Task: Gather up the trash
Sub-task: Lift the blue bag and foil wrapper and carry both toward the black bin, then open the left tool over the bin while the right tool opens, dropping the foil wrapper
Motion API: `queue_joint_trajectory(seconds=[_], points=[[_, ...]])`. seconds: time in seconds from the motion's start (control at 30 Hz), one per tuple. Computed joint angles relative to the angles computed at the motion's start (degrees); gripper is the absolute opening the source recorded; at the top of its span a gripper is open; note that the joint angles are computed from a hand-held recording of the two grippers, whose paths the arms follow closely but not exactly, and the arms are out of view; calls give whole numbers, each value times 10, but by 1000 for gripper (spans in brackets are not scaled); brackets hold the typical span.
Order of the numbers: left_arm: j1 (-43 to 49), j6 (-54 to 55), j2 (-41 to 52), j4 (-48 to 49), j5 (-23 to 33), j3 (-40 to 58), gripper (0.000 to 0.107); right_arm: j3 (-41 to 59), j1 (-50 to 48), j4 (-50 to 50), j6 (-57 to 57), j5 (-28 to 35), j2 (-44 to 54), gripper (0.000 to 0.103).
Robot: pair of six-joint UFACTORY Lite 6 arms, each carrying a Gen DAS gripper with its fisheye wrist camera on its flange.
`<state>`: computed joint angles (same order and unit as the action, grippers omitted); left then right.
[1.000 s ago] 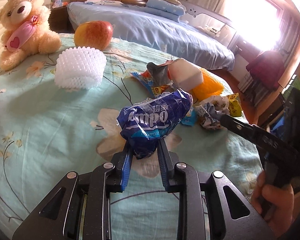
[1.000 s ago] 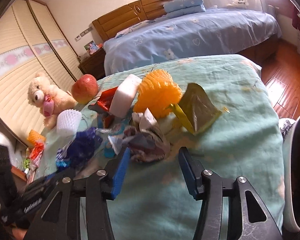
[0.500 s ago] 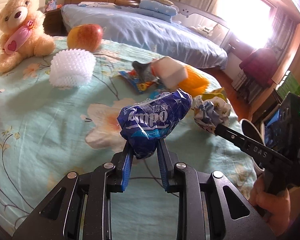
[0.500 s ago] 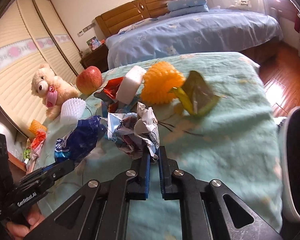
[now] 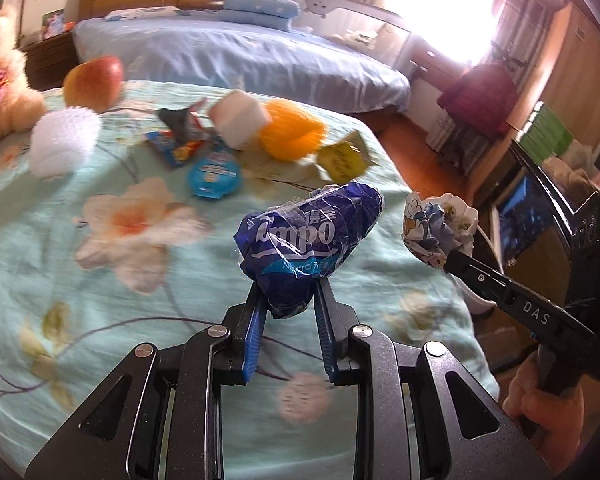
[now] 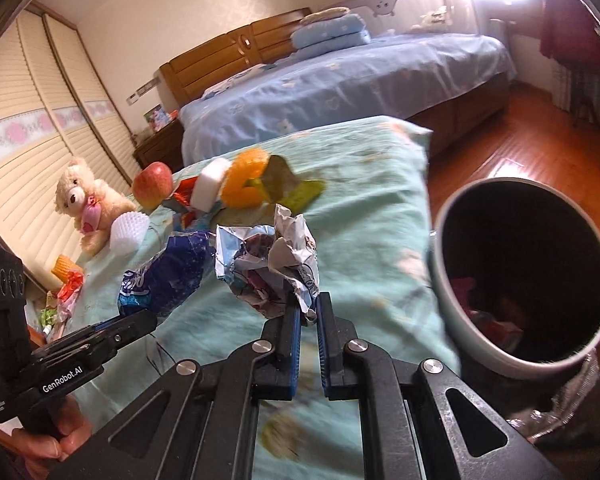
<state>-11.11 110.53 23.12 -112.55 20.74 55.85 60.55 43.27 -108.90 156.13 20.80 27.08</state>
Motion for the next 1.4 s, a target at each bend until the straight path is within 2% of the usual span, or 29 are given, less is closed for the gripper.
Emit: queue_joint_trajectory(seconds=[0.27, 0.57, 0.93, 1.27, 1.4], points=[[-69, -9, 4, -2, -24, 11, 23, -94, 5, 2, 33, 35, -67, 7], [-131, -12, 14, -4, -53, 48, 23, -184, -5, 36, 20, 70, -146, 7], [-200, -94, 68, 74, -91, 142, 23, -268, -50, 29, 34, 80, -216, 8], [-245, -360, 138, 335, -118, 254, 23, -304, -102, 12, 35, 74, -241, 8], [-259, -515, 173, 485, -119, 304, 23, -312, -122, 15, 17, 70, -250, 8]])
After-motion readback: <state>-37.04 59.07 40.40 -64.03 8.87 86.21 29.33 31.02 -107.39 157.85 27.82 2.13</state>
